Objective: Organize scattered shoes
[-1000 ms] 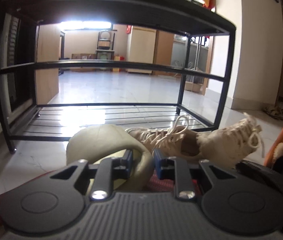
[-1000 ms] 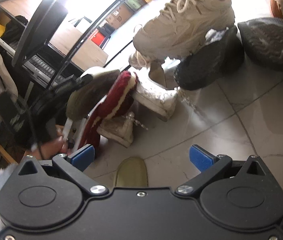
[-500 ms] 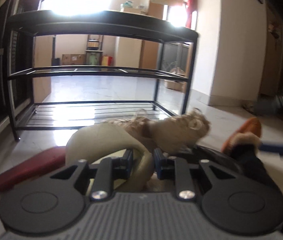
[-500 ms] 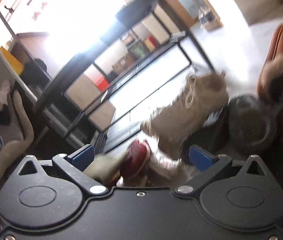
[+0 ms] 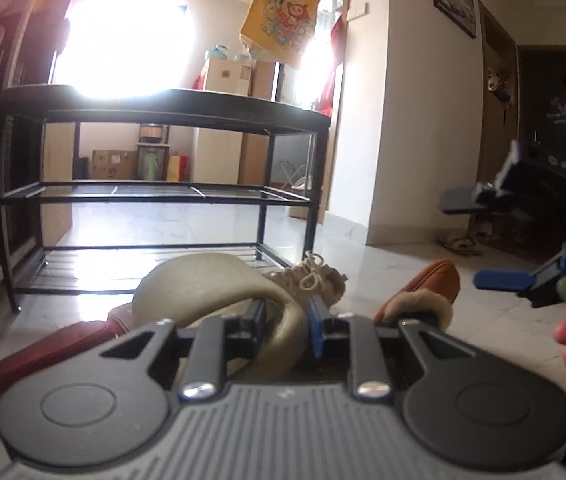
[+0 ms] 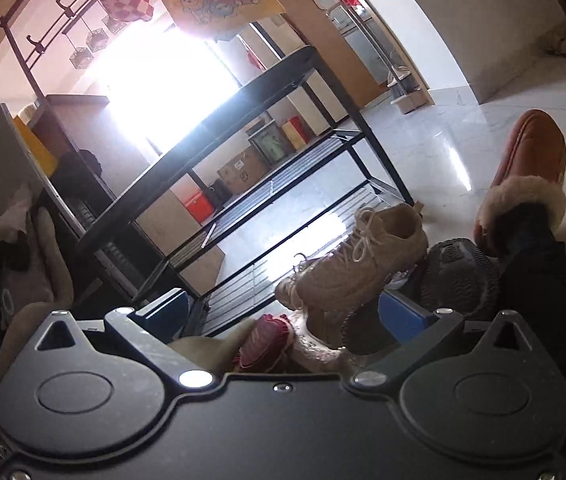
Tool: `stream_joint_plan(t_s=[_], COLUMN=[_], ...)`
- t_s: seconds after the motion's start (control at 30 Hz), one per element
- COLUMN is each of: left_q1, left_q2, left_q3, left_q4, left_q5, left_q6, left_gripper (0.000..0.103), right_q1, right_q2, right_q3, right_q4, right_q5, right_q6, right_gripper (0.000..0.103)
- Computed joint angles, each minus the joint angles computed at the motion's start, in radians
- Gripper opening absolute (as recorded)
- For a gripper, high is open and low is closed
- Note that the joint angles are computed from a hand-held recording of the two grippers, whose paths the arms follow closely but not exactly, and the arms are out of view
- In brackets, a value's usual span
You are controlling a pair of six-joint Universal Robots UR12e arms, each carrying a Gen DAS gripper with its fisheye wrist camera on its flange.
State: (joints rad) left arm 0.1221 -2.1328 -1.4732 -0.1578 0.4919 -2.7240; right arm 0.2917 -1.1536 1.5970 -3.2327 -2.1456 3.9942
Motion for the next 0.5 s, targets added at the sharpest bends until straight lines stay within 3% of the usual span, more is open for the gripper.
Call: stream_joint_plan(t_s=[0.1,0.2,0.27,0.4,0.5], left_q1=[-0.002,-0.013,-0.026,-0.056,-0.06], left_q2=[0.036,0.054,0.049,0.005,-0.015], left_q3=[-0.021,-0.025,-0.021,0.0,0.003], left_q4=[-0.212,-0.373,-0.403,-0.313,-0.341], left_q5=[-0.001,0.032,0.075,0.168,0.147], left_q6=[0.161,0.289,0.306,0.257,0.317], left_gripper=[0.023,0.023,0.023,0.023,0.024], right_q1=[0.006,0.007,0.01,0.011,0.01], right_q2=[0.002,0.001,0.001,-0.002,-0.002], right_q3=[-0.006,-0.007,-0.007,0.0,0.003], right_q4=[-0.006,-0.001,0.007,0.02,0.034], right_q5=[0.008,0.015,0.013,0.006,0.011], right_q6=[-0.013,-0.014,-0.006,0.014,0.03], right_gripper=[0.103,0.103,0.103,0.103,0.103])
